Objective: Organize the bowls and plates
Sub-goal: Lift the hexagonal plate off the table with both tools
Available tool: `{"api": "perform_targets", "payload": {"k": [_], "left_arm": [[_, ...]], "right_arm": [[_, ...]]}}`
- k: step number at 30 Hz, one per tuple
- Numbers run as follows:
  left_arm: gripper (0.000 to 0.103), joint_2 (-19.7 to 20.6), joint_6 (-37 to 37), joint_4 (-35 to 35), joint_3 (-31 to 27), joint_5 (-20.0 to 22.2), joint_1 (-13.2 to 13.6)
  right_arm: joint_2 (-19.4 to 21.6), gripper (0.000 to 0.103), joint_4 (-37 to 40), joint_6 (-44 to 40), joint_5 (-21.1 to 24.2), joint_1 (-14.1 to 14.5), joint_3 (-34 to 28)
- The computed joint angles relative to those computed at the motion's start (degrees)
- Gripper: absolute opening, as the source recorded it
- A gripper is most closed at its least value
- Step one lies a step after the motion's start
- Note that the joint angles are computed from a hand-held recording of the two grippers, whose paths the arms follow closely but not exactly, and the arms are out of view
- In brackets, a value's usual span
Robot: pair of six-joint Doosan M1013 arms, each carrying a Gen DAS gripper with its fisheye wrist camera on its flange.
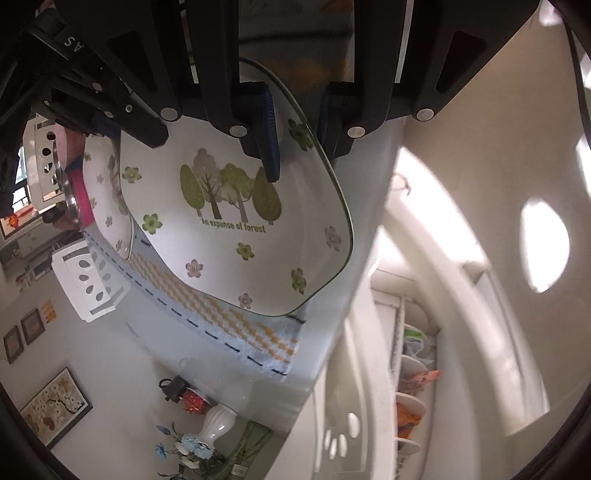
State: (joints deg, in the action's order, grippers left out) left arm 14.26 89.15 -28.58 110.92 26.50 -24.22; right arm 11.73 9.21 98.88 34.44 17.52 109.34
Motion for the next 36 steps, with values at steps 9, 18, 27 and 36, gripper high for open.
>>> {"api": "perform_targets", "payload": {"k": [9, 18, 27, 36], "left_arm": [[0.015, -1.27, 0.56, -3.17, 2.53, 0.14, 1.58], [0.017, 0.20, -1.26, 0.73, 0.83, 0.28, 1.16], [0.020, -1.95, 7.50, -7.16, 1.72, -0.68, 1.04], [0.020, -3.43, 10.95, -9.35, 2.47, -2.88, 0.20]], "right_arm": [[0.18, 0.030, 9.20, -5.51, 3.88, -0.18, 1.16], [3.81, 0.031, 11.68, -7.14, 5.52, -3.64, -1.51], [0.92, 0.030, 16.31, -14.67, 0.15, -3.36, 1.46], [-1.77, 0.029, 13.37, -15.18, -2.60, -3.27, 2.78]]}}
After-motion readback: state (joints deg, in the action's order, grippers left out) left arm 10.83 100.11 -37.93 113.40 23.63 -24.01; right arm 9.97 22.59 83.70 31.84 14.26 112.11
